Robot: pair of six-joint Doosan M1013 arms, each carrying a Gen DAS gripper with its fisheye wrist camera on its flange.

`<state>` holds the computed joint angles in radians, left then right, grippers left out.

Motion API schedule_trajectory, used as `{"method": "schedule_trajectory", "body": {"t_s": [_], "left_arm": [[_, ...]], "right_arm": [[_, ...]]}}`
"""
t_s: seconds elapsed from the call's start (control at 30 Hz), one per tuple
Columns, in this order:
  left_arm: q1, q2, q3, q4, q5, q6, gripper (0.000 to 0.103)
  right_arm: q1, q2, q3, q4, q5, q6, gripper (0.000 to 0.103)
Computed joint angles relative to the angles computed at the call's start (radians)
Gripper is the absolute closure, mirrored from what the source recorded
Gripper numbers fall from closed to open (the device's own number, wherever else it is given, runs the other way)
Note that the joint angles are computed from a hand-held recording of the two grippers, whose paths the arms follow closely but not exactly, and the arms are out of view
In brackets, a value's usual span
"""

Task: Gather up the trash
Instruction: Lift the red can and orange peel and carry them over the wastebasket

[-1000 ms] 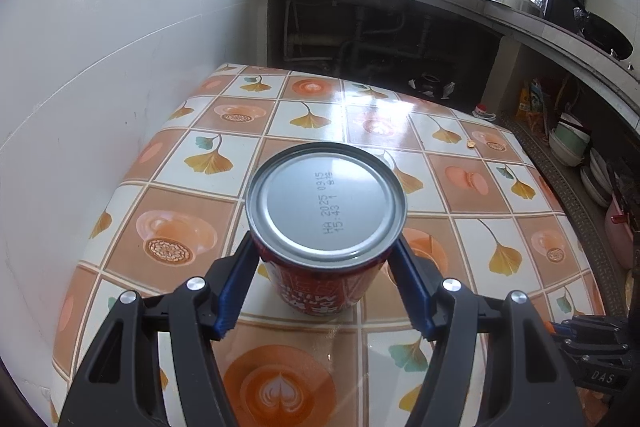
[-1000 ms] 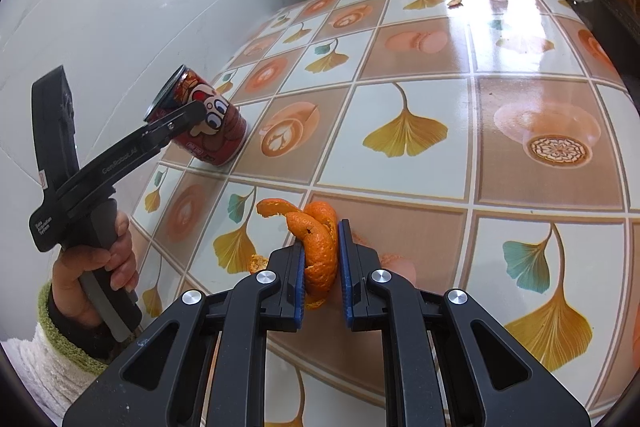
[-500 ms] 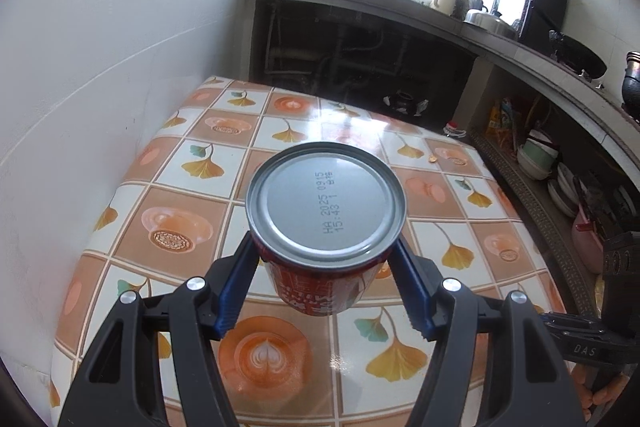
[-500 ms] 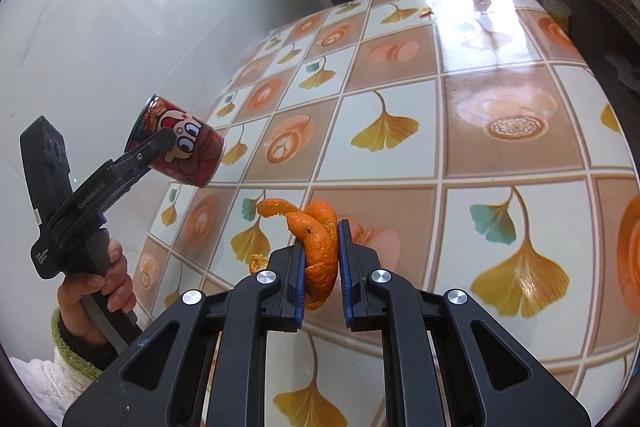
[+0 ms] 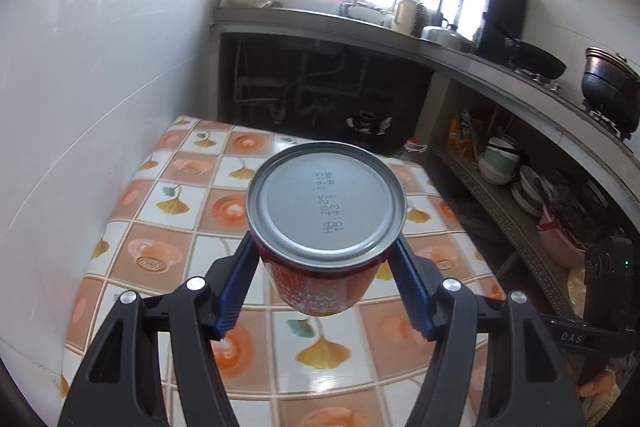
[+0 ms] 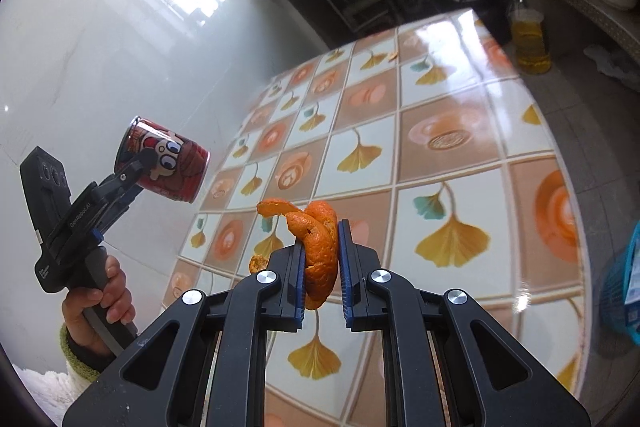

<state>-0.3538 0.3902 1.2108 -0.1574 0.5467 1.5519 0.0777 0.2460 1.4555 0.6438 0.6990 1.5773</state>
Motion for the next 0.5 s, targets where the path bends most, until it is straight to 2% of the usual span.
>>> {"method": "schedule_trajectory", "body": {"t_s": [0.27, 0.5], "left_arm": [[-0.066, 0.003, -0.041, -0.196, 0.03, 0.229, 0.039], [-0.138, 0.079, -0.158, -0.394, 0.179, 0.407, 0.039]], "right_arm": [[-0.054, -0.143, 0.173, -0.069, -0.118, 0.144, 0.09], [-0.115, -0.262, 0.328, -0.334, -0.16, 0.493, 0.09]]}}
